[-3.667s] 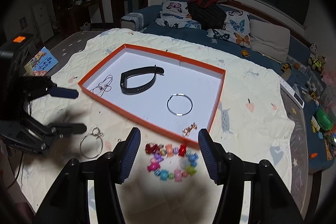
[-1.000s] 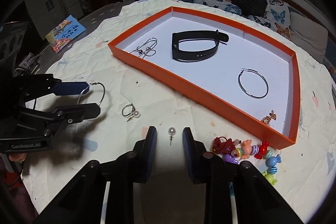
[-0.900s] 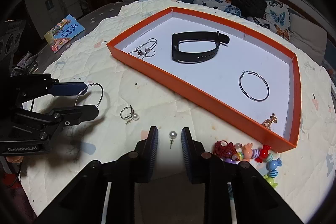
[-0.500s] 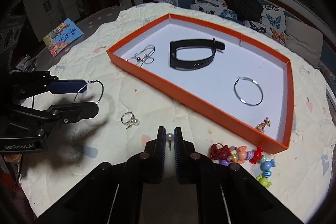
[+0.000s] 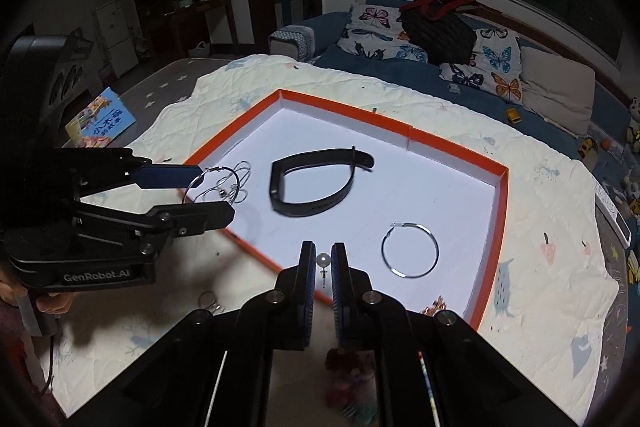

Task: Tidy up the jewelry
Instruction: 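Carry the hoop and pearl stud over the tray and lower them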

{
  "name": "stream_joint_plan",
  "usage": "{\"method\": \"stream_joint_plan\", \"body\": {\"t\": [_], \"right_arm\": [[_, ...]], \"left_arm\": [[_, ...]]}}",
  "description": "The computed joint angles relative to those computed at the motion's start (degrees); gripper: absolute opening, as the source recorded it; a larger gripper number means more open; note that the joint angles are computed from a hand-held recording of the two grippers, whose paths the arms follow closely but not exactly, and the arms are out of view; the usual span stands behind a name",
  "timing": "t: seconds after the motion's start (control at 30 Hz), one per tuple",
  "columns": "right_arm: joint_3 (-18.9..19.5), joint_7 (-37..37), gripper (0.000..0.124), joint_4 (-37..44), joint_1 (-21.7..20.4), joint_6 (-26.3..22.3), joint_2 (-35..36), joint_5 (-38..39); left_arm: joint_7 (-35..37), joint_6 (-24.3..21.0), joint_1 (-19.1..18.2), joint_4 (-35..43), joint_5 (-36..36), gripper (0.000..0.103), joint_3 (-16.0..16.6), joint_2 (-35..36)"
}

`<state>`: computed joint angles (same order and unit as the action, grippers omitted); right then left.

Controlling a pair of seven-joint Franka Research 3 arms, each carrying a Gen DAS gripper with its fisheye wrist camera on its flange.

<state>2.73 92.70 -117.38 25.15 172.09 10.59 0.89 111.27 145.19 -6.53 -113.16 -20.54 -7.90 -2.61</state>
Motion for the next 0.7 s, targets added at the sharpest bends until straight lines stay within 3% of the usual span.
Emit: {"method": "stream_joint_plan", "body": {"t": [0.37, 0.5, 0.7], "right_arm": [[0.12, -1.64, 0.010, 4.20, -1.03, -3.15, 4.17, 2.75], [1.79, -4.31, 0.010, 4.19, -2.48, -4.18, 4.42, 6.10], [0.63, -3.70, 0.010, 3.64, -1.47, -4.18, 4.10, 5.71]], "left_arm": [[-2.84, -0.79, 1.80, 5.18, 3.11, 0.052, -1.69, 7.10], [-3.34, -1.03, 2.37, 6.52, 3.42, 0.052, -2.32, 8.78], [-1.21, -0.94, 3.22, 6.99, 0.85, 0.053, -3.36, 9.59]]}}
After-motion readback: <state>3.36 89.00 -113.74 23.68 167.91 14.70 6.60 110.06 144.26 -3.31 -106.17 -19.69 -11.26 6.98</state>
